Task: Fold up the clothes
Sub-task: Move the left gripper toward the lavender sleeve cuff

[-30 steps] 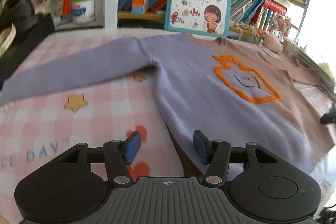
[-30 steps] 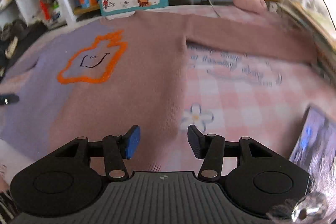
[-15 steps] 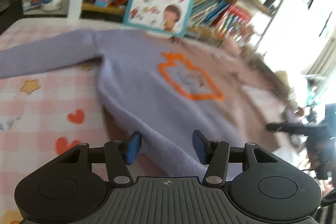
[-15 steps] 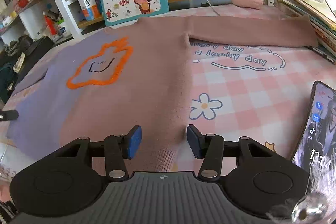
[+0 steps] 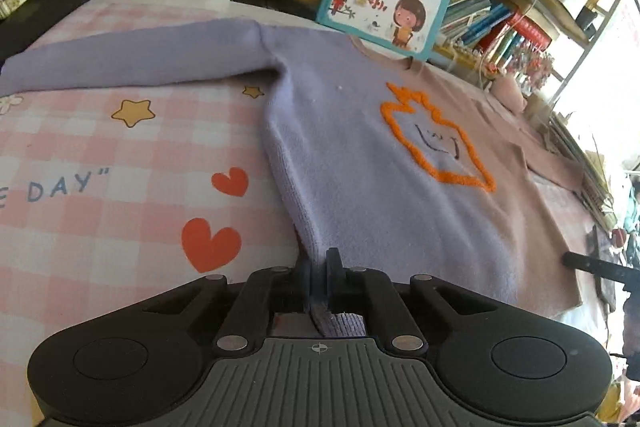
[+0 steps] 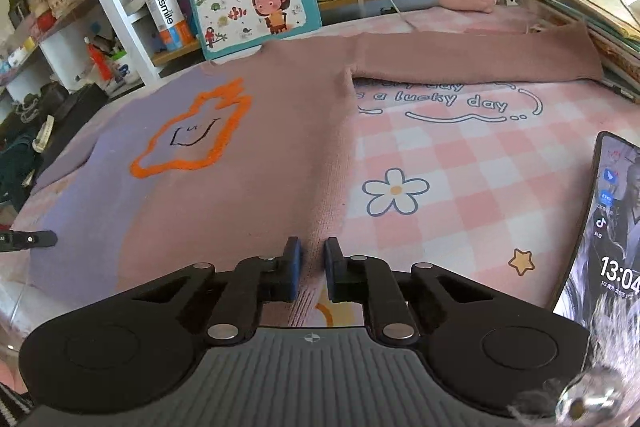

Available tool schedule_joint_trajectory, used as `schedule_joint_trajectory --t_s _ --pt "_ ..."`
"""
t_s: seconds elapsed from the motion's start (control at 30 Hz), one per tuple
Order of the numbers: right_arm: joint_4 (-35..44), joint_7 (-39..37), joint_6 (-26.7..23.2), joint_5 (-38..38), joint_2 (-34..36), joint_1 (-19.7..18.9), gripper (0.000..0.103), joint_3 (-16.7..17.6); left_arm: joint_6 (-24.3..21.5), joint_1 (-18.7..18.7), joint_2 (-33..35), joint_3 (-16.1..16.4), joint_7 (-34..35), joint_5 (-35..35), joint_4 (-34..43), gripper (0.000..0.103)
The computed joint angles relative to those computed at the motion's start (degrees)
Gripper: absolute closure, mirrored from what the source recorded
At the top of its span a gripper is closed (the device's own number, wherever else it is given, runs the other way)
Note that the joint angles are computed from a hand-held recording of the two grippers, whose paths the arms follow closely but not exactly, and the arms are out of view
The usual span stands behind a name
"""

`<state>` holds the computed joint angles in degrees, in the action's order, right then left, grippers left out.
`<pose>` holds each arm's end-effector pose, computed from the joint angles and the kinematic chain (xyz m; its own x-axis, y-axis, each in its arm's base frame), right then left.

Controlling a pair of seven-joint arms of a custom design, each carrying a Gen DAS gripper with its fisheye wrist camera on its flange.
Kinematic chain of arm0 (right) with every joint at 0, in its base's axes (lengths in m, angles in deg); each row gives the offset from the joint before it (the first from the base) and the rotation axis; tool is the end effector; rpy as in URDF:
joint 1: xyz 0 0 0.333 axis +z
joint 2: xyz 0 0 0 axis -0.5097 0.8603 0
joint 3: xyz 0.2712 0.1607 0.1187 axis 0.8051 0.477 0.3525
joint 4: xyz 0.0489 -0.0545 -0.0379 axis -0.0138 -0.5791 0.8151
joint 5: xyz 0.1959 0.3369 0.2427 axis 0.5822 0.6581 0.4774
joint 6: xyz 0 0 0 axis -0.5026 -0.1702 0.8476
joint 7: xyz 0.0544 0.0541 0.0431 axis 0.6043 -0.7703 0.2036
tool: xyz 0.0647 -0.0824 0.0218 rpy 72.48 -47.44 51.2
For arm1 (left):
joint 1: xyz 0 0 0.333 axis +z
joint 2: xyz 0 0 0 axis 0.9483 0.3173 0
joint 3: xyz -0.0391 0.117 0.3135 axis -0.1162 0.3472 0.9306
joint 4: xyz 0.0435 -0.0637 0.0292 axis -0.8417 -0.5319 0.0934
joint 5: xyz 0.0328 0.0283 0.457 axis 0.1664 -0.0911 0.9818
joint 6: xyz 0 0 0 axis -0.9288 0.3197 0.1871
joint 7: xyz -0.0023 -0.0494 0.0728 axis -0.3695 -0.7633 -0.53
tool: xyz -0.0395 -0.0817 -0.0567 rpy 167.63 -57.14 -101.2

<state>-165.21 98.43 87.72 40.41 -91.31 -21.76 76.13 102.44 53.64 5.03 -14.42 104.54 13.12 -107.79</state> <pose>0.4619 0.2101 0.4728 0.0508 -0.9547 -0.2931 -0.7013 0.1748 -0.6911 0.5260 -0.1337 0.4776 -0.2016 -0.9194 0.3378 -0.7846 -0.0548 -0.6176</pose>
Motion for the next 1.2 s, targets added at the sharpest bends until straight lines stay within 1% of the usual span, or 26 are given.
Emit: schedule_joint_trajectory --t_s 0.07,0.13,0.17,0.2,0.3,0.37,0.47,0.5,0.53,0.6,0.7,0.73,0.77,0.83,0.93,1.0,1.1,1.17,1.2 --pt "-0.04 1.57 0.33 -0.87 -0.03 -1.82 0.092 1.60 -1.08 -0.39 -0.27 0.37 1.11 -0.48 0.08 0.096" --pt "0.19 4.32 -0.23 -4.00 -0.51 -6.08 0.093 5.36 -2.31 -0.67 -0.61 0.55 2.26 -1.21 0.11 0.096" --pt "0.37 5.35 -0.77 -5.45 -0.75 -7.44 0.093 6.56 -2.78 -0.61 -0.77 0.45 2.47 -1.37 0.06 0.096" --pt "0.44 5.93 -1.17 -6.50 -0.92 -7.95 0.093 6.94 -3.13 -0.47 -0.94 0.30 2.60 -1.31 -0.01 0.096" --pt "0.55 5.91 -1.97 -7.80 -0.92 -6.61 0.093 5.60 -3.54 -0.07 -1.28 0.26 2.84 -1.30 -0.18 0.095" --pt "0.61 5.95 -2.12 -8.22 -0.79 -5.90 0.093 4.86 -3.86 0.13 -1.19 0.44 3.03 -1.80 0.01 0.091" --pt "0.58 6.39 -2.07 -8.61 -0.71 -5.40 0.093 4.22 -3.39 0.94 -1.52 -0.43 2.83 0.34 -0.20 0.088" --pt "0.67 6.67 -2.30 -9.03 -0.76 -5.63 0.092 4.49 -3.21 1.17 -1.77 -0.70 2.69 1.41 -0.33 0.087" --pt "0.77 6.97 -2.53 -9.48 -0.79 -5.85 0.091 4.74 -2.90 1.47 -2.03 -1.03 2.28 2.76 -0.49 0.082" --pt "1.01 7.65 -3.11 -10.39 -0.86 -6.24 0.090 5.17 -1.45 2.48 -2.70 -1.95 0.26 6.42 -0.94 0.077" --pt "1.38 8.80 -3.65 -12.22 -1.10 -6.97 0.089 5.82 1.59 2.52 -3.49 -1.74 -2.04 9.77 -1.60 0.074" --pt "1.43 9.22 -3.58 -13.02 -1.27 -7.41 0.089 6.19 2.94 2.35 -3.67 -1.54 -2.74 10.70 -1.84 0.072" --pt "1.55 9.92 -3.48 -14.08 -1.47 -8.25 0.088 6.95 4.70 1.77 -3.73 -1.05 -3.11 11.12 -2.14 0.070" --pt "1.67 11.75 -1.56 -16.41 -1.67 -10.61 0.081 8.98 7.86 0.05 -3.29 0.31 -3.66 11.43 -2.45 0.062" --pt "2.51 12.95 2.12 -19.10 -0.80 -14.12 0.073 12.42 10.97 -3.32 -1.65 2.97 -4.06 10.71 -1.91 0.061" --pt "3.36 13.12 4.82 -20.50 0.09 -17.35 0.071 15.80 12.62 -6.18 -0.37 5.08 -3.14 9.00 -1.33 0.059" --pt "5.41 11.95 8.50 -21.25 2.38 -22.60 0.066 21.70 15.03 -8.08 1.04 6.06 -2.74 8.35 -1.03 0.054" --pt "7.09 10.32 10.61 -20.87 4.99 -24.27 0.064 24.03 16.52 -9.06 1.62 6.63 -2.81 8.53 -1.14 0.050" --pt "7.96 9.45 11.61 -20.68 6.33 -25.24 0.063 25.34 17.19 -9.60 1.79 7.04 -3.02 8.63 -1.25 0.047"
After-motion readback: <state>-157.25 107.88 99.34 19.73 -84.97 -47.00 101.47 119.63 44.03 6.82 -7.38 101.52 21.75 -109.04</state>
